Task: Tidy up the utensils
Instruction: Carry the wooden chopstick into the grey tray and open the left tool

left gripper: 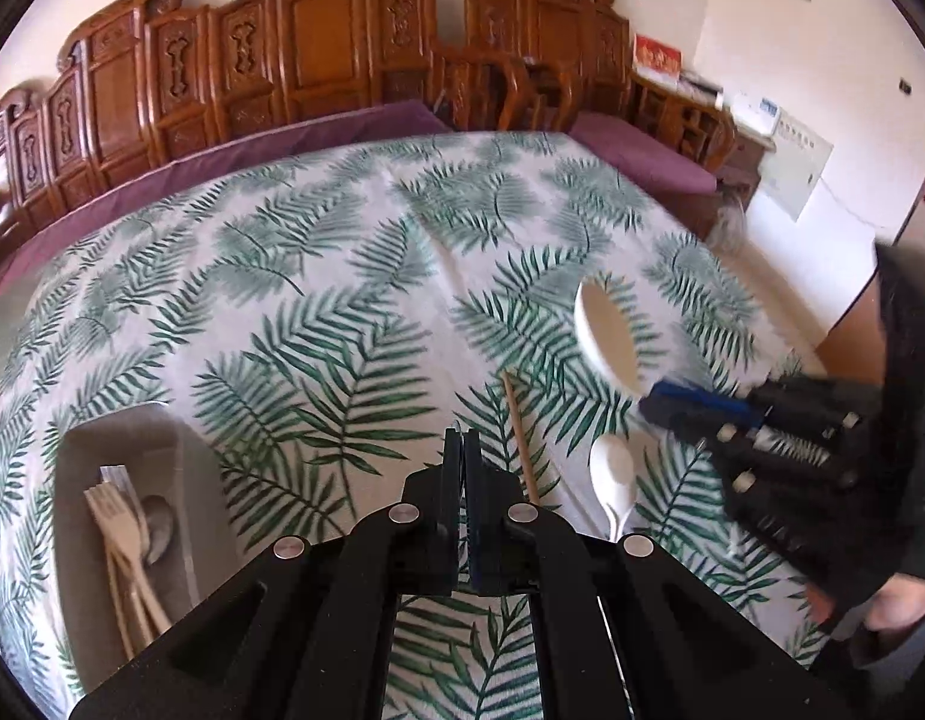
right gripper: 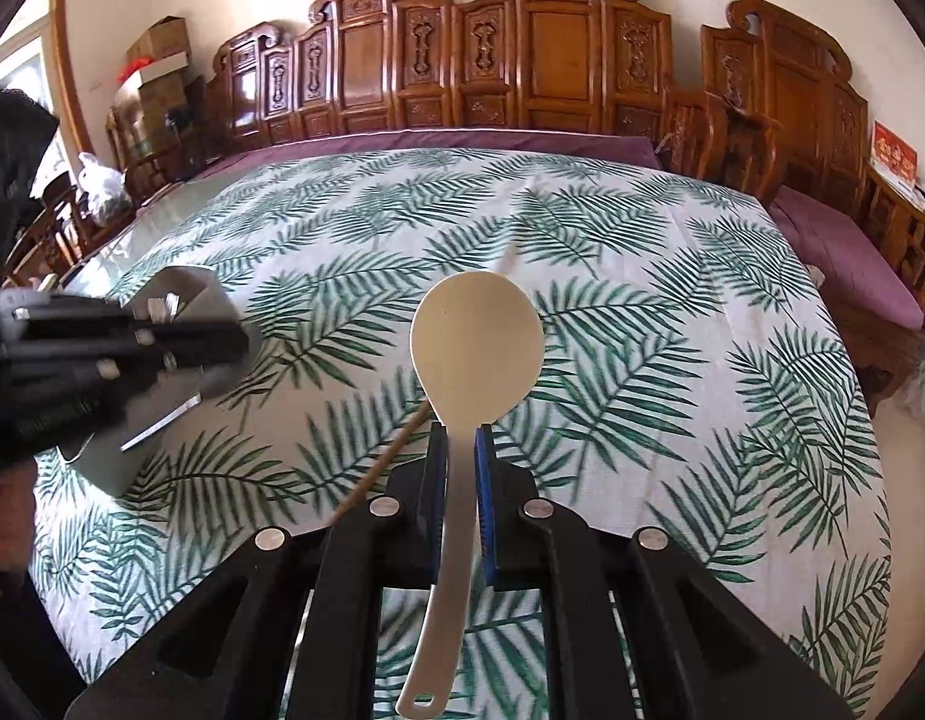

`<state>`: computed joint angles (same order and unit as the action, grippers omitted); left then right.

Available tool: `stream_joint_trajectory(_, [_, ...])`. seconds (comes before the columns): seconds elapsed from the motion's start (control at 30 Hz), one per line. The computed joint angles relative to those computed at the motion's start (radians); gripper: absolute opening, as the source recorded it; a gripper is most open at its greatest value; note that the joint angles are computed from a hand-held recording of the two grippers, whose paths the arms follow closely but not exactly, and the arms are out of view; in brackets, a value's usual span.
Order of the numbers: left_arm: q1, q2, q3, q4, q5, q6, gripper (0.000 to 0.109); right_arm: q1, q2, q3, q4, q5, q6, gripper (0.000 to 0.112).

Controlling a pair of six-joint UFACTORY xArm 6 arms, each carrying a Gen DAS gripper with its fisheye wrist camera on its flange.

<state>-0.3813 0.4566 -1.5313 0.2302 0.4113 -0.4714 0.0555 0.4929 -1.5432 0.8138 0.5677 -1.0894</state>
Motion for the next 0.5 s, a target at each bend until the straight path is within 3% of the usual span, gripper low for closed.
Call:
stream_joint_trajectory(0.33, [0.031,-0.142,0.104,0.119,-0.051,-0.116,0.0,0.045,-0.107,0.111,0.108,0.021,-0.086,0.011])
stream_joint_trajectory(0.5, [0.067,-0.172,0.133,0.107,-0.048,-0.107,0.0,0.071,-0.132,0.146,0.109,0.012,-0.108,0.011])
